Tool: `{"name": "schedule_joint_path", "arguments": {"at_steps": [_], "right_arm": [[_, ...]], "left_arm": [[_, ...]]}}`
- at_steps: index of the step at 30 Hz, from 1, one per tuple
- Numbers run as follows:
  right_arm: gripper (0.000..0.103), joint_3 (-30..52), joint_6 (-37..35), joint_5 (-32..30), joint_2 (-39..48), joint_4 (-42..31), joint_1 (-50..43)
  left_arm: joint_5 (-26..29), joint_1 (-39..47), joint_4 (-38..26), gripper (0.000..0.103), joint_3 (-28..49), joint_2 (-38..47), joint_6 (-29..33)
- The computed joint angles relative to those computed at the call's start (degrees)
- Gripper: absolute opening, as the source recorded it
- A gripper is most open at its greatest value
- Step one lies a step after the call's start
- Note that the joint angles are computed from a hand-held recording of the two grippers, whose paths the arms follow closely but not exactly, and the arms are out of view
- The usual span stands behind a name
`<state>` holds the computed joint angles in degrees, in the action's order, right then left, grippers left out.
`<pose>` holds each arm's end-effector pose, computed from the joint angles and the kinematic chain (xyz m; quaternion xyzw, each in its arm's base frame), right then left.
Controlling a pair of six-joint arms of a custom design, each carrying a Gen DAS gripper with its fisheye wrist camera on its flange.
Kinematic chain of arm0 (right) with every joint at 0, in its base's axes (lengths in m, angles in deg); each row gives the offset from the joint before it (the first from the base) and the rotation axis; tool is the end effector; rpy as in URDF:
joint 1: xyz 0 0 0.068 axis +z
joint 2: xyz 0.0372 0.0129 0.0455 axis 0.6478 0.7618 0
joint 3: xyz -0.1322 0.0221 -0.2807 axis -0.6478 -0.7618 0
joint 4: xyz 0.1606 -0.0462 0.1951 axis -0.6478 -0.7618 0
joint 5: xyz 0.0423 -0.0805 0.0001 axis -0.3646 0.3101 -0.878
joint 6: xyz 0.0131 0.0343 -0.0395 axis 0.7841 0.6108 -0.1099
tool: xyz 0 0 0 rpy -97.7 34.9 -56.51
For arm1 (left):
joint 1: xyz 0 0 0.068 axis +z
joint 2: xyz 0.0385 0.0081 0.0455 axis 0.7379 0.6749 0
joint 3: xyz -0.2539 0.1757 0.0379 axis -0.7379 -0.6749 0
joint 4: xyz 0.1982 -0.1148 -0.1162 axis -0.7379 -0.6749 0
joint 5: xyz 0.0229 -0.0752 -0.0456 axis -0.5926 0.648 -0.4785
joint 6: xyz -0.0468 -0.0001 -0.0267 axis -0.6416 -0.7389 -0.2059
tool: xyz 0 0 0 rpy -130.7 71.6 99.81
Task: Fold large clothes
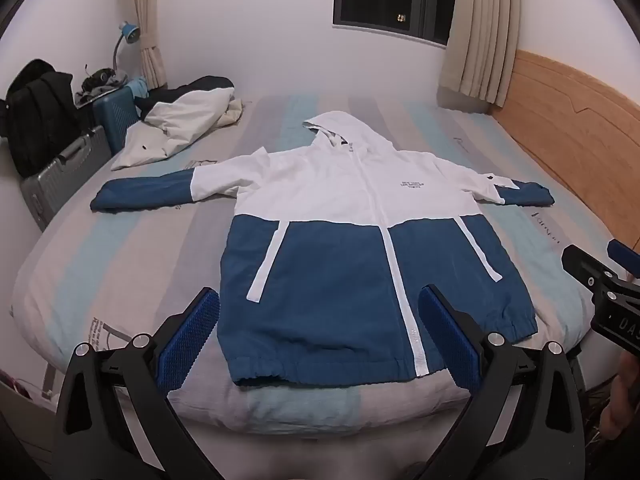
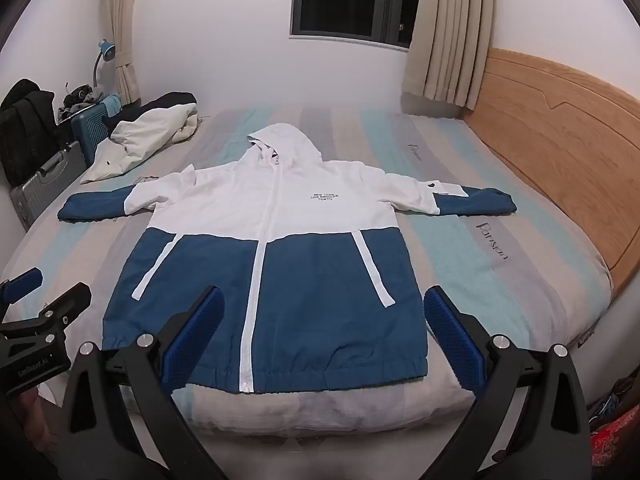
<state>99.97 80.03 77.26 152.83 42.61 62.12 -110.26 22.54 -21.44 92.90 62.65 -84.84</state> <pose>0.3038 0.1208 0.3434 -0.1895 0.8819 0.0669 0.4265 0.2128 -0.0774 0.3257 -0.1972 0.8894 0.0736 0.4057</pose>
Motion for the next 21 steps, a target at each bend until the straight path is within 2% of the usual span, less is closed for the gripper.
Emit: {"name": "schedule_joint_path", "arguments": {"at_steps": [21], "right_arm": [[0.096,-0.4,0.6,-0.2,-0.8,-0.5,0.4]], "left_arm": [[-0.3,-0.2,-0.5,0.097,0.2,-0.7,0.2]]}}
